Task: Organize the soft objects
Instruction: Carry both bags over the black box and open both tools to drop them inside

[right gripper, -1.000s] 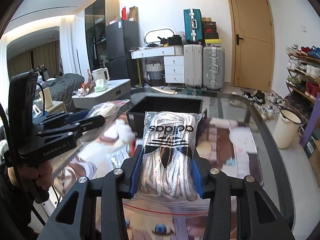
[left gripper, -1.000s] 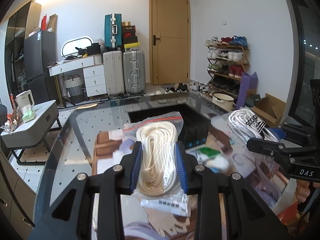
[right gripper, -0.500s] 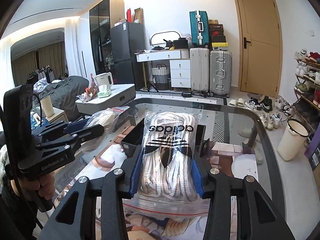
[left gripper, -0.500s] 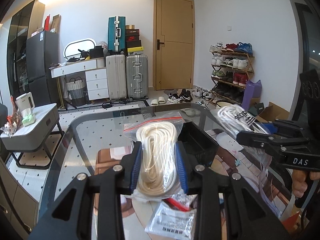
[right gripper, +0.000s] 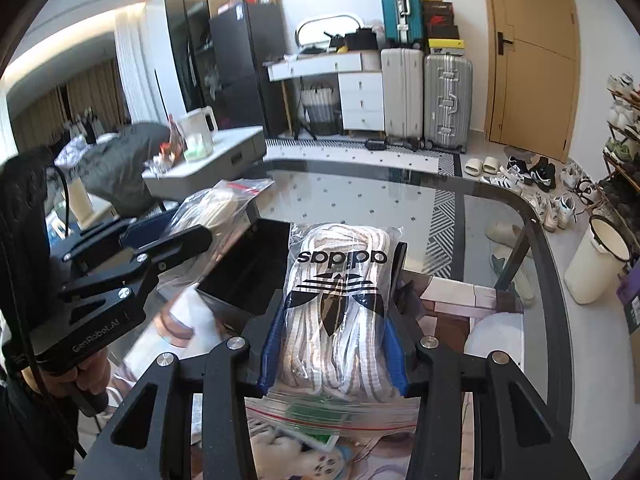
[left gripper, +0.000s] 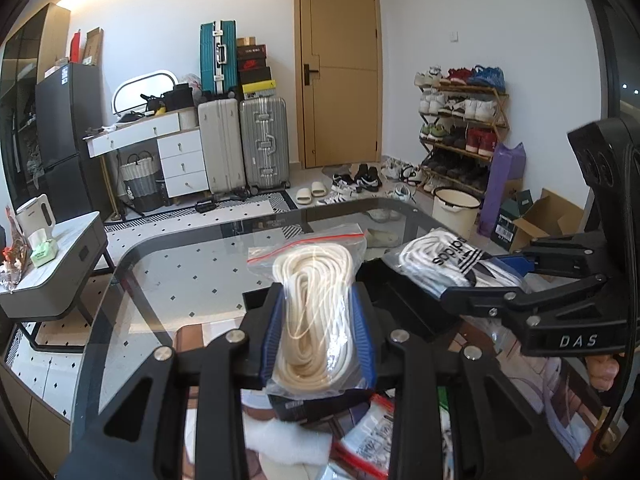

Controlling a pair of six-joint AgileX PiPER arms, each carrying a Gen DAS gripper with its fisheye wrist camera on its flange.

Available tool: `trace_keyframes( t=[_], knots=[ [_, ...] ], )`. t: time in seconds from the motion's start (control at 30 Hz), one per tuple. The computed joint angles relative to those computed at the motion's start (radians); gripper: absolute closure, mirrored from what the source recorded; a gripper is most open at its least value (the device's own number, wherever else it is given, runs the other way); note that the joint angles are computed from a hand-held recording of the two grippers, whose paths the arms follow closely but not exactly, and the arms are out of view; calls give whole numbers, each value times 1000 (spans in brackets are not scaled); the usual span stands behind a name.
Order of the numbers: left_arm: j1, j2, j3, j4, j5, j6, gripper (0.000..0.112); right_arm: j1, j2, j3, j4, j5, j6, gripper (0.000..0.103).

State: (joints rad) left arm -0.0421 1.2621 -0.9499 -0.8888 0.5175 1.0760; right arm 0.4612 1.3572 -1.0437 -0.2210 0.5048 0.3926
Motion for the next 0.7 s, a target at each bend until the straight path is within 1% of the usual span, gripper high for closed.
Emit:
trace_keyframes(
  t=[0.13,0.17,0.23,0.4,0.53,0.6,0.7],
  knots=[
    [-39,69,-23,35,-40,-29,81,-22,99,-82,66,39,-128,60],
    [-48,84,-27,43,-48,-36,81,-20,123,-102,60,50,-140,60],
    [-59,113,-26,47,-67,-33,81,-22,176,-151,79,80,-200,60],
    [-106,174,-49,141,-102,-113,81,-19,320,-295,85,174,-303,60],
    [-131,208,-84,242,-101,-214,81,-28,413,-406,113,248,-377,60],
    [-135,220,-94,251,-103,-230,81,-42,457,-469,143,292,-415,59],
    [-142,240,-107,289,-105,-272,81,-69,505,-529,198,323,-457,59]
  ],
)
